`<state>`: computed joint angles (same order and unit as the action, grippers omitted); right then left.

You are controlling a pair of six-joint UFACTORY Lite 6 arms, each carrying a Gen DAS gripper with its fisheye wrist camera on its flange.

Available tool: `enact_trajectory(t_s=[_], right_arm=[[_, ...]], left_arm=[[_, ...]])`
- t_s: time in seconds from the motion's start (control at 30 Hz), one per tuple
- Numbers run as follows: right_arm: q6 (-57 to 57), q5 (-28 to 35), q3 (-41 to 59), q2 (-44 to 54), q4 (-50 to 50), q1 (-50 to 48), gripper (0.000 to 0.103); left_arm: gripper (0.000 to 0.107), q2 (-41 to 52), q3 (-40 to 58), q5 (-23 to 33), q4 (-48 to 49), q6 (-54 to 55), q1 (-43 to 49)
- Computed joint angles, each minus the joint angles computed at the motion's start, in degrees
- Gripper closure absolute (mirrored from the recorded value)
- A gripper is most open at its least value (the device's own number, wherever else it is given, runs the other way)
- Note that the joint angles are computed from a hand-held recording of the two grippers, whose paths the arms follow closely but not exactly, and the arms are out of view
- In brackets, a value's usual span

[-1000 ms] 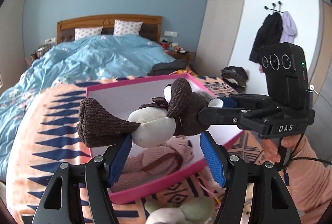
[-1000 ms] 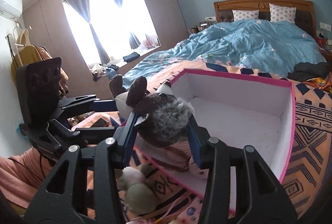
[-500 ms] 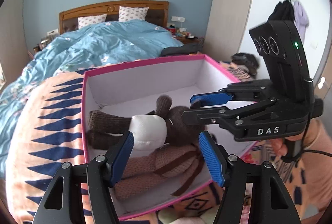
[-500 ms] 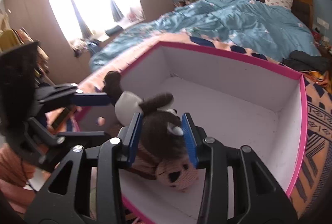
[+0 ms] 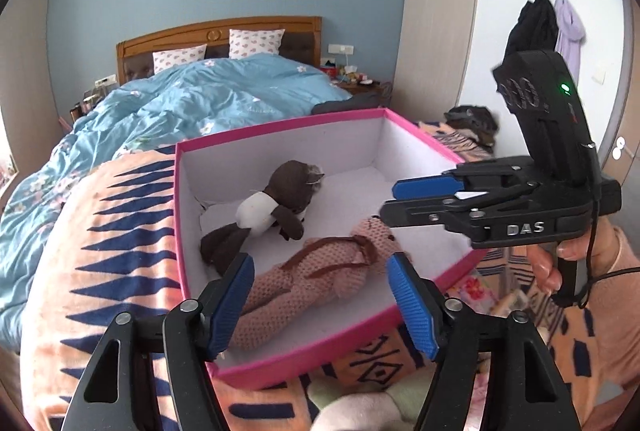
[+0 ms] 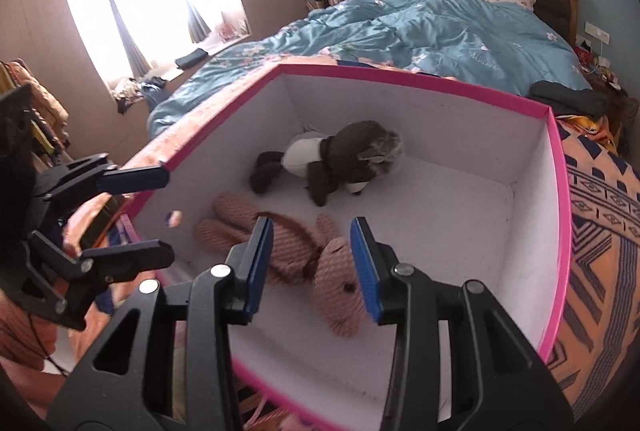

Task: Organize objects
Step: 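Grasp the green frog plush with the left gripper and lift it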

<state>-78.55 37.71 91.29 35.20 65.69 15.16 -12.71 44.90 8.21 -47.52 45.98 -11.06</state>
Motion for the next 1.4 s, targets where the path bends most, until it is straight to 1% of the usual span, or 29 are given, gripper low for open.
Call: enact_trajectory(t_s=[0.03, 0.13, 0.2, 0.27, 0.3, 0.33, 0.4, 0.47, 0.53, 0.6, 0.67, 0.73, 0.77, 0.83, 0.9, 1.07, 1.13, 1.23, 1.33, 1.4], right_arm=[[-3.30, 0.81, -3.45, -2.51, 2.80, -0.64, 0.060], [-9.99, 2.78, -11.74, -8.93, 8.98, -1.73, 0.058], [-15.75, 4.59, -19.34, -14.65, 13.53, -2.83, 0.057], [-20.25, 5.81, -26.06, -19.74, 16.38, -3.50, 0.054], [-22.05, 6.47, -28.72, -21.72, 17.52, -3.85, 0.053], [-23.17, 7.62, -30.88, -23.22, 18.09, -4.33, 0.049], [-25.34, 9.50, -36.12, -26.20, 19.38, -5.12, 0.046], [-25.89, 10.20, -39.39, -27.28, 19.68, -5.07, 0.046], [-27.02, 8.58, -42.65, -27.82, 20.91, -3.93, 0.046], [-28.28, 6.68, -45.13, -27.17, 21.95, -2.49, 0.046], [-29.23, 5.03, -46.56, -25.84, 23.26, -1.22, 0.046], [-30.19, 2.49, -47.28, -24.86, 24.87, 0.72, 0.046], [-31.00, 1.37, -47.58, -24.72, 25.84, 1.31, 0.046], [-31.88, -1.06, -47.52, -23.65, 28.01, 2.88, 0.046], [-32.13, -2.15, -46.99, -22.37, 29.46, 3.55, 0.046], [-34.56, -2.64, -47.07, -21.40, 32.57, 4.12, 0.046], [-35.83, -3.15, -47.49, -21.50, 34.03, 4.72, 0.045], [-38.24, -4.91, -48.32, -21.92, 37.10, 6.29, 0.045], [-39.83, -5.71, -48.67, -21.98, 38.93, 7.11, 0.045], [-40.69, -5.90, -48.94, -22.12, 39.82, 7.27, 0.047]], left_arm=[[0.032, -2.02, -1.56, 0.64, -4.11, 3.94, 0.44], [0.030, -7.14, -5.29, 2.38, -9.44, 9.03, 1.63], [0.029, -11.45, -8.50, 3.30, -10.26, 9.92, 2.13], [0.029, -15.24, -11.19, 4.33, -9.51, 9.17, 2.28], [0.029, -17.27, -12.65, 4.36, -7.52, 6.82, 1.90], [0.028, -18.74, -13.93, 4.83, -7.43, 6.72, 1.94], [0.028, -21.56, -16.66, 4.86, -5.04, 3.92, 1.26], [0.028, -22.74, -18.84, 4.74, -2.54, 1.18, 0.31], [0.028, -23.29, -20.99, 3.77, -1.03, -0.83, -0.83], [0.028, -23.26, -23.03, 3.79, -4.64, 2.31, -0.97], [0.028, -22.77, -24.23, 3.59, -6.34, 3.72, -0.78], [0.028, -22.07, -25.11, 3.64, -10.59, 7.72, -0.16], [0.028, -21.71, -25.67, 4.40, -14.26, 11.37, 0.75], [0.029, -21.64, -26.67, 4.59, -17.06, 13.95, 1.14], [0.029, -20.99, -27.51, 4.60, -21.11, 17.92, 1.48], [0.030, -17.45, -28.19, 4.48, -31.28, 27.37, 1.51], [0.034, -16.32, -28.45, 5.96, -35.93, 32.37, 2.46], [0.039, -15.55, -28.31, 7.09, -37.78, 34.60, 2.79], [0.040, -15.06, -28.03, 4.95, -37.33, 33.60, 0.87], [0.040, -15.44, -28.05, 4.41, -35.72, 31.31, 0.16]])
